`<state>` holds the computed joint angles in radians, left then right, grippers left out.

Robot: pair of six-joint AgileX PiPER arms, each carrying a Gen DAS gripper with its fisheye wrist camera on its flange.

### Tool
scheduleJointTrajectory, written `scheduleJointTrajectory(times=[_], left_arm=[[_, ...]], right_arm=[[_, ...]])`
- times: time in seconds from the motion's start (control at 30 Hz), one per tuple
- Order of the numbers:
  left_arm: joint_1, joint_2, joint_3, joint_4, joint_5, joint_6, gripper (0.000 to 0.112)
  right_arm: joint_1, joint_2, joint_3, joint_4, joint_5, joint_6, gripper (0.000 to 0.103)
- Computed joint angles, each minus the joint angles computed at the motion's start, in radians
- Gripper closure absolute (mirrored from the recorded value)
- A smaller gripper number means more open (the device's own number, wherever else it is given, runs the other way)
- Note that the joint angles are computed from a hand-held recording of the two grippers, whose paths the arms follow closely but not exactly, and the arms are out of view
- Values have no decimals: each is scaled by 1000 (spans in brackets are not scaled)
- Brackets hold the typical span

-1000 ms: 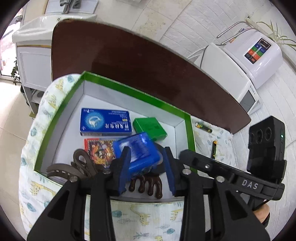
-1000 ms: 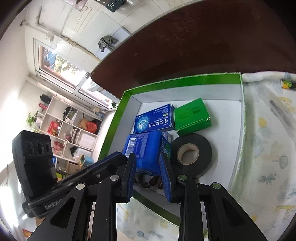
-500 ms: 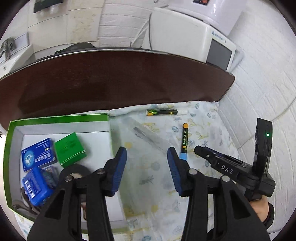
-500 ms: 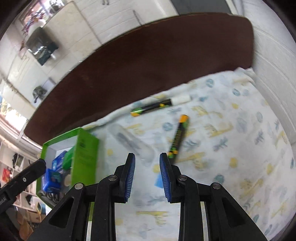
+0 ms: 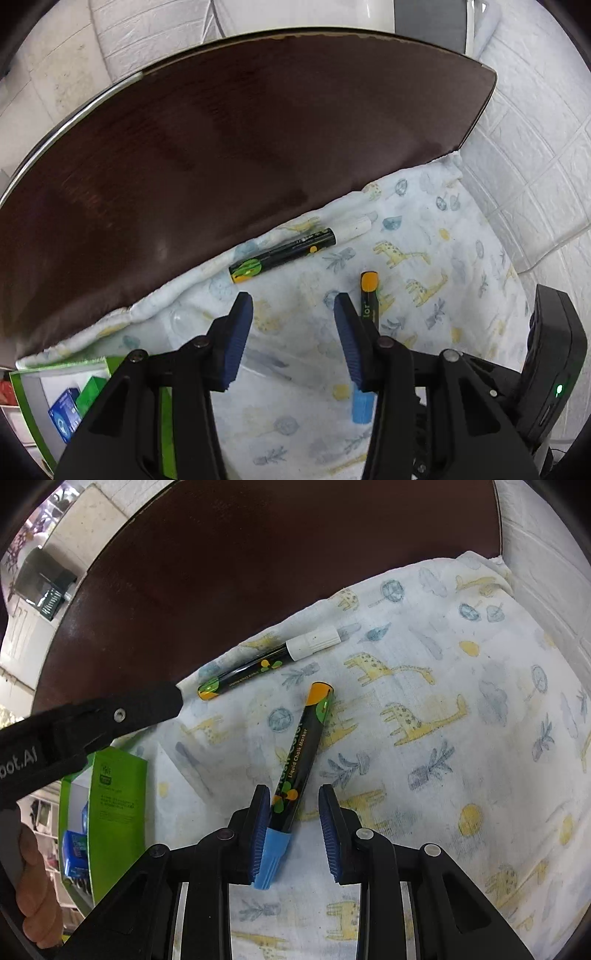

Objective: Organize rigid objects

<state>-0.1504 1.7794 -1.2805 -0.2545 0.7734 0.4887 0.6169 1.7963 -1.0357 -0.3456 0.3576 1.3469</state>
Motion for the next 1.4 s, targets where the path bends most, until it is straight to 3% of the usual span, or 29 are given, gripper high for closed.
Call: scheduleJointTrajectory(times=[0.13,0.3,0.47,0.73,0.83,0.93,1.13,1.2,1.27,1.3,1.33,1.37,1.4], left_arm=[[-57,89,-97,40,24,-8,68],[-106,154,-145,93,12,2,68],[-141,206,-182,197,17,-17,68],[-149,251,-191,300,-21,5,67],[-115,271,-232,226,35,46,68],[-62,308,-304,114,185,40,70],[-55,262,-240,125,243,-66,70],[-62,246,-213,121,230,-96,76],[-93,214,-157,166,168,-134,94],[-106,199,-130,165,146,-131,98],[-115,189,-111,157,135,-126,98],[-122,176,-90,137,125,-115,99],[-125,167,-72,114,119,-106,99]], right_arm=[[-1,8,0,-12,-21,-45,74],[21,-28,23,-107,55,-11,74],[-29,-92,134,-49,-32,-58,74],[-42,-115,165,-24,-54,-93,74],[-39,-118,163,-35,-44,-82,74],[-40,-125,164,-25,-35,-89,74],[-50,-167,174,10,20,-130,74],[-54,-175,173,14,34,-138,74],[-53,-174,168,18,43,-153,74],[-56,-170,165,19,37,-162,74],[-63,-164,163,27,32,-180,76],[-64,-154,160,33,30,-187,85],[-55,-158,163,5,35,-153,85]])
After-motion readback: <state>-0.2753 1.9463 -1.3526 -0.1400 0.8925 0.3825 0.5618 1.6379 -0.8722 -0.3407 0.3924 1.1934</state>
